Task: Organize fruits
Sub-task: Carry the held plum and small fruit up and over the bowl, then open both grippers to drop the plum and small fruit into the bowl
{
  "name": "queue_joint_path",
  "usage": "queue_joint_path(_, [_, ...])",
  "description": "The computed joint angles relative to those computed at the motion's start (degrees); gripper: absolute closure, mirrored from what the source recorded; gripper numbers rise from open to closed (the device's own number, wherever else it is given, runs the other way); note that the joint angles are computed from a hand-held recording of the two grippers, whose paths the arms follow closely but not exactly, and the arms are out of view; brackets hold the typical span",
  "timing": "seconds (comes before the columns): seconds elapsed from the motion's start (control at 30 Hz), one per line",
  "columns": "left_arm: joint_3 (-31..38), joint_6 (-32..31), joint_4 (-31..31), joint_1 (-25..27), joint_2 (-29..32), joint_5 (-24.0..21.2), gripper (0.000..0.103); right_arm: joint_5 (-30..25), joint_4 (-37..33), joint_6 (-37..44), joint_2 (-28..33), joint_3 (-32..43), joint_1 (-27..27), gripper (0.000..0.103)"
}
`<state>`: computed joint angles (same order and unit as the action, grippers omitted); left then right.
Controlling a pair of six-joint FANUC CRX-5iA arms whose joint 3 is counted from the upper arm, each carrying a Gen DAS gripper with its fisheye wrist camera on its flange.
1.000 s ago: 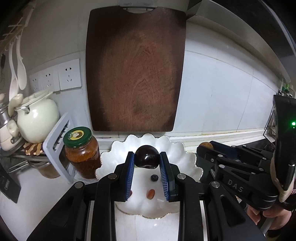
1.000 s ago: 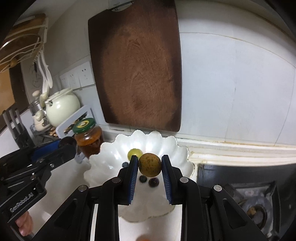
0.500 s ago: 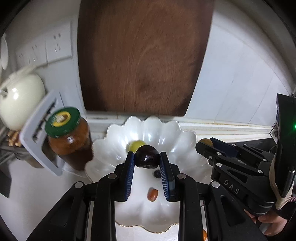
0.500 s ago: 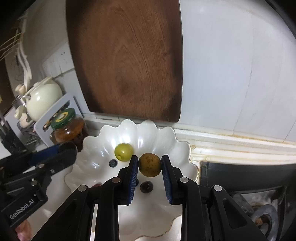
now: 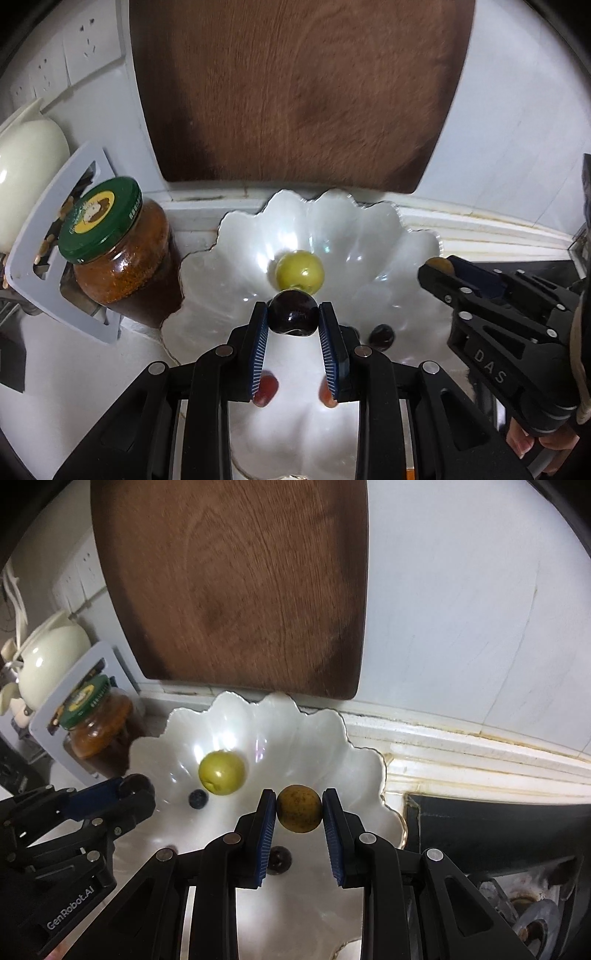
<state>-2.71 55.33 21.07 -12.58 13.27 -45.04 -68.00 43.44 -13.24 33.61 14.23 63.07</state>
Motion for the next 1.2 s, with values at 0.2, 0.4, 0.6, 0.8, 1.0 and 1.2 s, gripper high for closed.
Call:
queue_joint_path(0.2, [2.4,2.6,-1.8,-0.1,1.9,-2.5,0.070,0.6,-2.3,1.2,0.5,0.8,-0.8,0.071])
queue_joint_path(0.4, [1.9,3.2,-3.2,-0.3,0.6,-1.4,0.049,-0.9,-2.7,-0.1,0.2,0.7,-0.3,0.060])
queue_joint_path(0.6, [-1.3,0.9,-2.8,0.5,-3.2,1.2,0.041,-3.6,-1.0,-1.1,-0.4,0.5,1.8,0.060])
queue_joint_path(0.8, [-7.2,-5.0,2.0,1.9,-8.0,5.6,0.037,-5.4,2.2,-2.3,-1.3,-0.1,4.3,0.060])
queue_joint_path(1.0, [-13.0,-10.8,6.1,3.3,-12.9,9.7,0.032,-8.4,4.7,-4.3,-1.5,0.2,6.8,0.060])
queue_joint_path(1.2, [-18.6,-19.4,12.5,4.3,-17.4,12.5,0.029,-11.7,5.5,-4.6,-0.5,2.4,8.8,0.060])
